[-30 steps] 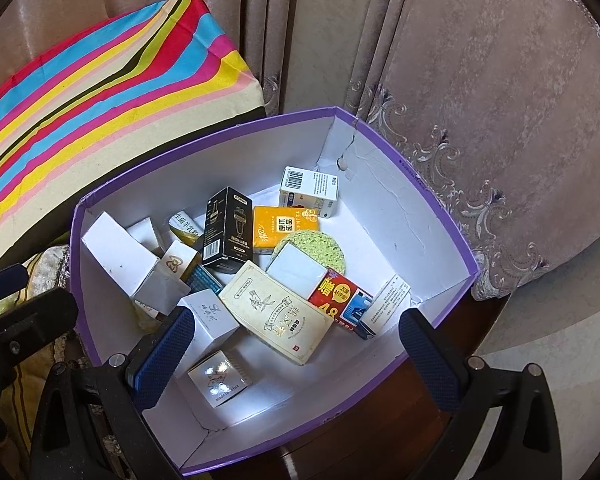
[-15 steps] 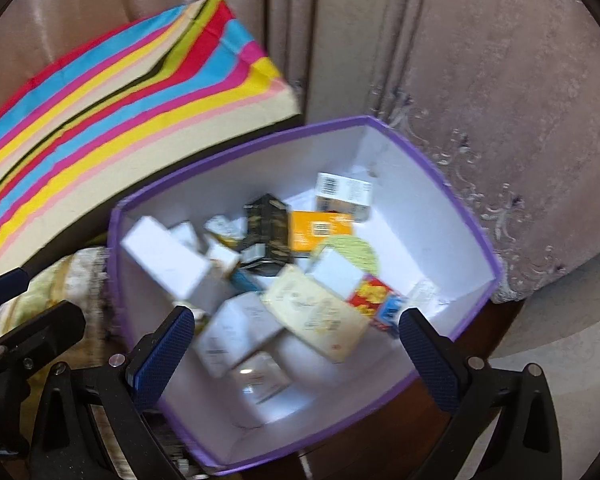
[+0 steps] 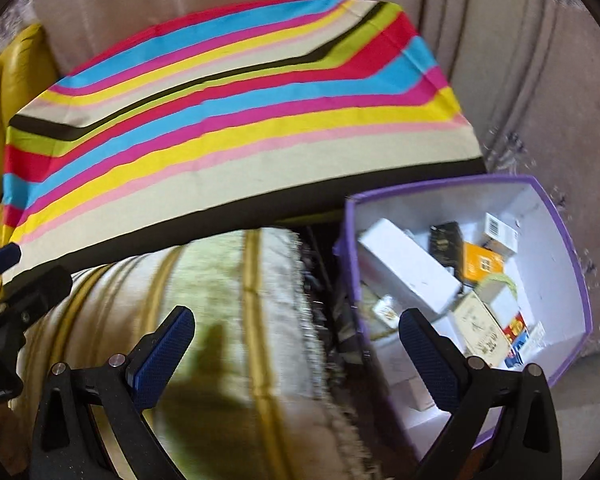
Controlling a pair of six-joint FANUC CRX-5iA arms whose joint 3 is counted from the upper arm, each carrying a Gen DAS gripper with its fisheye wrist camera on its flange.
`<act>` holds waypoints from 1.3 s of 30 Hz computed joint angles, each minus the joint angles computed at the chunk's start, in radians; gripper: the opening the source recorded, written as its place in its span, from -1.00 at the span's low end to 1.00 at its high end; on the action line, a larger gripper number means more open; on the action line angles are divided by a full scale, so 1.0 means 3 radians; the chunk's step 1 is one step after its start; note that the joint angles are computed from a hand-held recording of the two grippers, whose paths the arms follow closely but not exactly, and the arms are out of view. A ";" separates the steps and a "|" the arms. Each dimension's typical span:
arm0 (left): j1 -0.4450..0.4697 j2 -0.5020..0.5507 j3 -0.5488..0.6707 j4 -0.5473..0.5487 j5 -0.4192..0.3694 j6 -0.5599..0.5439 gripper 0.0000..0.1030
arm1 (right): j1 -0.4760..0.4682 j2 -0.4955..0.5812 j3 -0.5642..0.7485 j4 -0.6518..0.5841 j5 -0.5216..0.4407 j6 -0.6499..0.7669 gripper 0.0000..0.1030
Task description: Organize objects
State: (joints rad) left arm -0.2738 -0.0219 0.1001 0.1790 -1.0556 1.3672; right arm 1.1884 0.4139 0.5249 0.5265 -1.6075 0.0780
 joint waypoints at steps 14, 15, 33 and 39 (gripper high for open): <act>0.0053 0.0015 -0.0087 0.0439 0.0042 -0.0203 1.00 | 0.0037 -0.0019 0.0005 -0.0019 -0.0117 -0.0071 1.00; 0.0044 0.0022 -0.0060 0.0390 0.0015 -0.0158 1.00 | 0.0035 -0.0014 0.0011 -0.0024 -0.0113 -0.0064 1.00; 0.0216 0.0019 0.0045 -0.0153 -0.0366 0.0246 1.00 | -0.0028 0.0383 0.0583 -0.0174 -0.0026 0.0347 1.00; 0.0664 -0.0043 -0.0124 -0.0115 -0.0652 0.0434 1.00 | -0.0053 0.0886 0.1351 -0.0270 -0.0132 0.0737 1.00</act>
